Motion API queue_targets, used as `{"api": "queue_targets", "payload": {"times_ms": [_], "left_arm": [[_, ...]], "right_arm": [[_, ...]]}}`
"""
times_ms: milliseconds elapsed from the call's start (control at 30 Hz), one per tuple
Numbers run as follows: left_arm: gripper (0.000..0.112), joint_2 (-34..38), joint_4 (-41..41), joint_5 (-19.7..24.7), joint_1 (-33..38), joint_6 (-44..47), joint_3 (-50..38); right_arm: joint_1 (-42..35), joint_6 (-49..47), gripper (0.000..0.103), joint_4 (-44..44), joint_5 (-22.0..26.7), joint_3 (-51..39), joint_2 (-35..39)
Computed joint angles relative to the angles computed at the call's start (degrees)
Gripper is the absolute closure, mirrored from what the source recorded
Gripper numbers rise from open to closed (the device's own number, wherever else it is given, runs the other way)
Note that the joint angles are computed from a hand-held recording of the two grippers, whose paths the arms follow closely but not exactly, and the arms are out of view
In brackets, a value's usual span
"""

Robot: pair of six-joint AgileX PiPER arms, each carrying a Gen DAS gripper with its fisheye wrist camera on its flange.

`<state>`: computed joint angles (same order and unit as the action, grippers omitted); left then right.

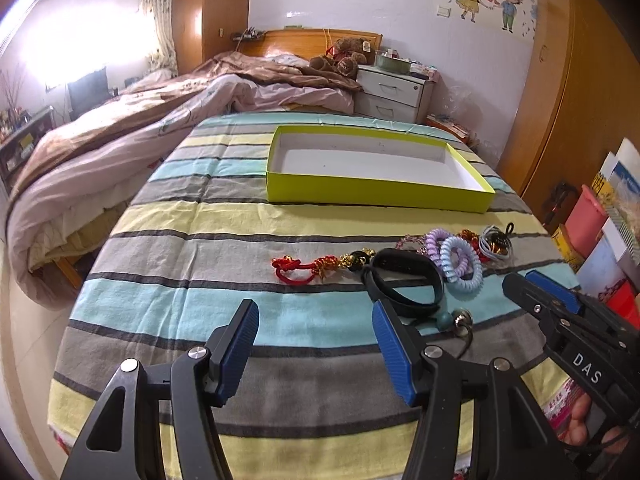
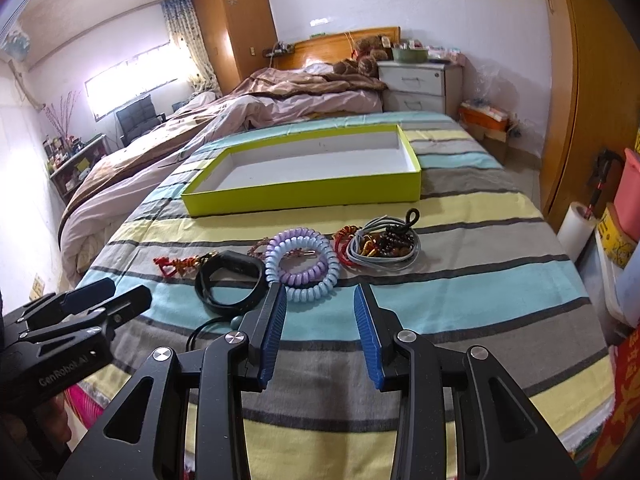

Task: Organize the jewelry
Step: 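Lower left tool toward red knotted charm while right tool approaches light-blue coiled hair tie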

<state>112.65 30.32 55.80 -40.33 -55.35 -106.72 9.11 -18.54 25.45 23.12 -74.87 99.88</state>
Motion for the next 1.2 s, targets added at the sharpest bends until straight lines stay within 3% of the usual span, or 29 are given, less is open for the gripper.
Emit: {"api": "queue_targets", "payload": {"times_ms": [67, 333, 500, 667, 700, 733, 900, 967, 1067, 1200], "left_arm": [[0.054, -0.2, -1.8, -1.6, 1.4, 1.3, 0.5], [0.054, -0.6, -5.2, -3.1, 4.9, 4.3, 1.5], [0.054, -1.2, -7.7, -4.5, 6.4, 5.4, 3.0], [0.054, -1.5, -9.4, -5.6, 7.6, 6.4, 3.9], [0.054, -1.6, -9.5, -5.7, 7.8, 6.5, 4.0], [0.054, -1.5, -9.7, -5.7, 7.9, 6.8, 3.9], [0.054, -1.5, -12.0, -6.1, 9.2, 8.7, 3.8], [0.054, -1.1, -12.6, -5.8, 9.5, 10.1, 3.2], [0.054, -0.3, -16.5, -6.8, 10.7, 15.3, 2.0], [0.054, 2.5, -17.4, -3.9, 10.9, 19.9, -2.2]], "right_arm": [[-0.8, -1.3, 0.057, 2.3, 1.8, -2.5, 2.0], [-1.6, 0.2, 0.057, 3.0, 9.4, -13.3, 10.5], [-0.8, 1.3, 0.058, 0.9, 10.1, -15.4, 11.9], [-0.4, 1.8, 0.070, -0.1, 10.6, -16.5, 12.8], [-0.5, 1.9, 0.073, -0.2, 10.7, -16.6, 12.9], [-0.4, 2.5, 0.084, -0.8, 10.7, -16.8, 13.0], [-0.8, 3.0, 0.094, -0.7, 10.2, -16.8, 13.2], [-1.0, 2.4, 0.103, -0.2, 9.9, -16.5, 12.9], [-1.6, 1.3, 0.103, 1.0, 9.2, -15.8, 12.3], [-2.4, -1.2, 0.103, 3.9, 9.4, -15.8, 12.0]]}}
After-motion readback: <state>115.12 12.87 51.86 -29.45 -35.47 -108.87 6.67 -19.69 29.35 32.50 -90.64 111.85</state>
